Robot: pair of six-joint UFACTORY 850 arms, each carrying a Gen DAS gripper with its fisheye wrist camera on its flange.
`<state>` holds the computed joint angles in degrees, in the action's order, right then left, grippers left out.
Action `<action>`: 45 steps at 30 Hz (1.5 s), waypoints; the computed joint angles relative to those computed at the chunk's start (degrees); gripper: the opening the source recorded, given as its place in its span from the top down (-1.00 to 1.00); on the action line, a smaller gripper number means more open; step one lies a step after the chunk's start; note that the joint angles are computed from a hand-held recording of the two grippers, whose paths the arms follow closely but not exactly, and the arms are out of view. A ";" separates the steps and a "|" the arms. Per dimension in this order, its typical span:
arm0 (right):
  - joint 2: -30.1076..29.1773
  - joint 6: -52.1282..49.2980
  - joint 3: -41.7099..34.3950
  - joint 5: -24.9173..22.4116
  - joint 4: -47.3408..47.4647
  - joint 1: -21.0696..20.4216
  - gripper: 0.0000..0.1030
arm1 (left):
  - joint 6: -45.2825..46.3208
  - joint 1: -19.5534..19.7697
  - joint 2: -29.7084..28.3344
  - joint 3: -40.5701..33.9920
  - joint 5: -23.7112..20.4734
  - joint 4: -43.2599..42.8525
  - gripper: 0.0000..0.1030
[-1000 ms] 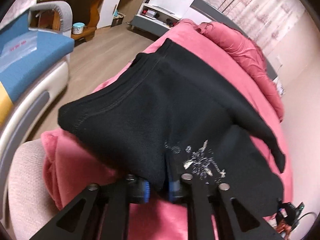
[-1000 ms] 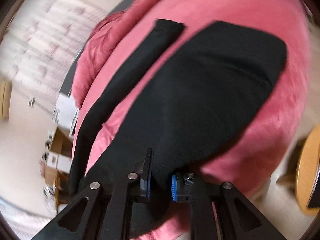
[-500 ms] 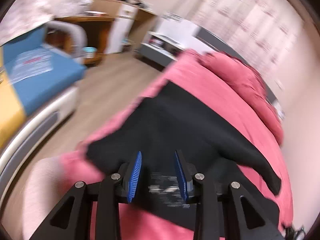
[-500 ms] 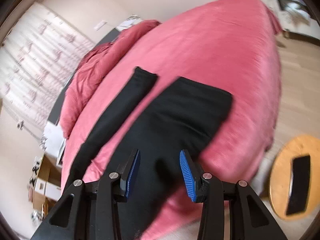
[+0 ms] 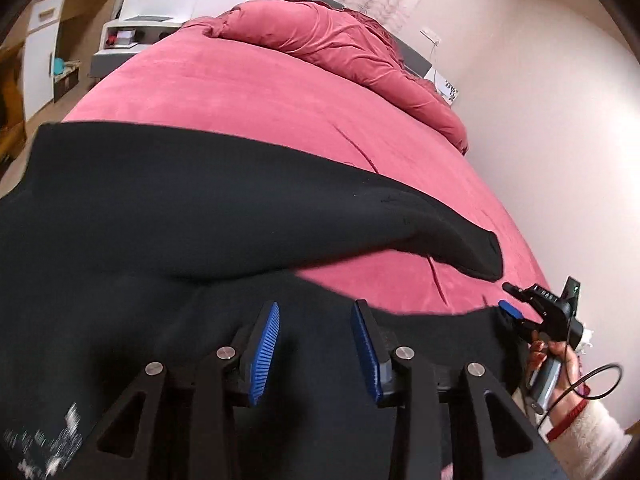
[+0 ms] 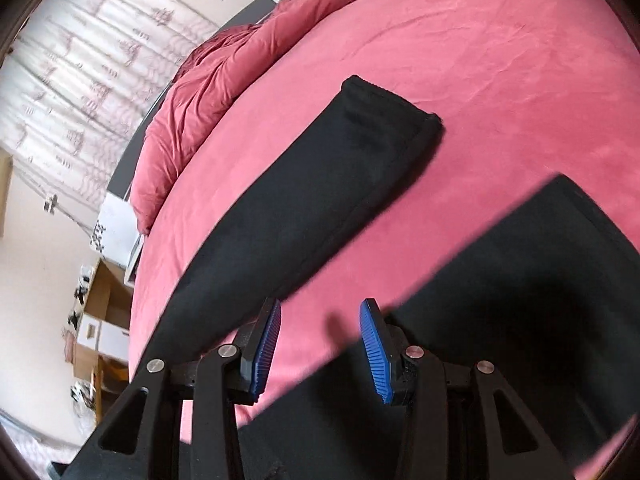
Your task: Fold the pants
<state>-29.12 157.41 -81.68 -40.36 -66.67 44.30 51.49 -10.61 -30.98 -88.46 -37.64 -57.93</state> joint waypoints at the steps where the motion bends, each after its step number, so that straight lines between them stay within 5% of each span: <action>1: -0.16 0.10 0.02 0.75 -0.06 -0.87 0.17 | -0.28 -0.82 -0.69 -0.86 1.21 0.52 0.25; 7: -2.03 1.20 -1.06 2.45 0.65 -5.01 0.18 | -8.18 -3.17 -6.65 -8.34 5.63 11.82 0.25; 13: -4.54 -3.88 -5.79 -0.94 3.66 -5.53 0.74 | -5.76 -5.39 -8.05 -9.21 11.25 16.99 0.28; 16: -2.67 -2.45 -5.58 -3.50 -0.68 -4.85 0.77 | -4.39 -6.11 -8.66 -10.80 12.17 19.95 0.86; 19: -0.65 -5.13 -5.96 -6.65 -2.26 -3.84 0.77 | -4.51 -4.74 -9.74 -13.92 7.71 18.01 0.89; 24: 0.92 -11.49 -6.88 -11.61 -2.92 -1.13 0.78 | -6.54 -3.18 -10.33 -16.17 3.68 17.06 0.87; 26: 0.27 -15.99 -6.58 -8.30 4.26 -2.28 0.77 | -7.64 -2.99 -10.73 -16.38 2.90 17.82 0.57; 30: 0.75 -12.57 -1.08 -1.36 10.34 -3.18 0.67 | -9.33 -2.43 -10.71 -15.15 1.26 16.52 0.49; 33: 1.37 -7.34 2.08 1.69 8.12 -2.79 0.51 | -6.56 -2.15 -9.37 -12.53 2.43 15.33 0.48; 40: 3.84 1.12 5.13 -0.32 1.65 -2.37 0.01 | 1.43 -1.95 -4.97 -4.53 6.21 11.12 0.42; 41: 4.04 1.75 5.27 -1.23 1.53 -2.13 0.04 | 1.36 -2.03 -4.68 -3.95 6.64 11.78 0.42; 43: 3.63 -4.19 3.74 -4.48 5.79 -2.67 0.59 | 0.81 -1.99 -4.59 -3.84 6.45 12.60 0.42; 45: 3.05 -10.80 2.13 -6.67 12.62 -3.36 0.58 | 0.42 -1.24 -4.53 -4.13 4.70 11.80 0.42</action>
<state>-26.07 146.61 -79.55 -47.03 -54.05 40.94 51.91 -11.85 -35.51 -92.59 -32.93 -46.13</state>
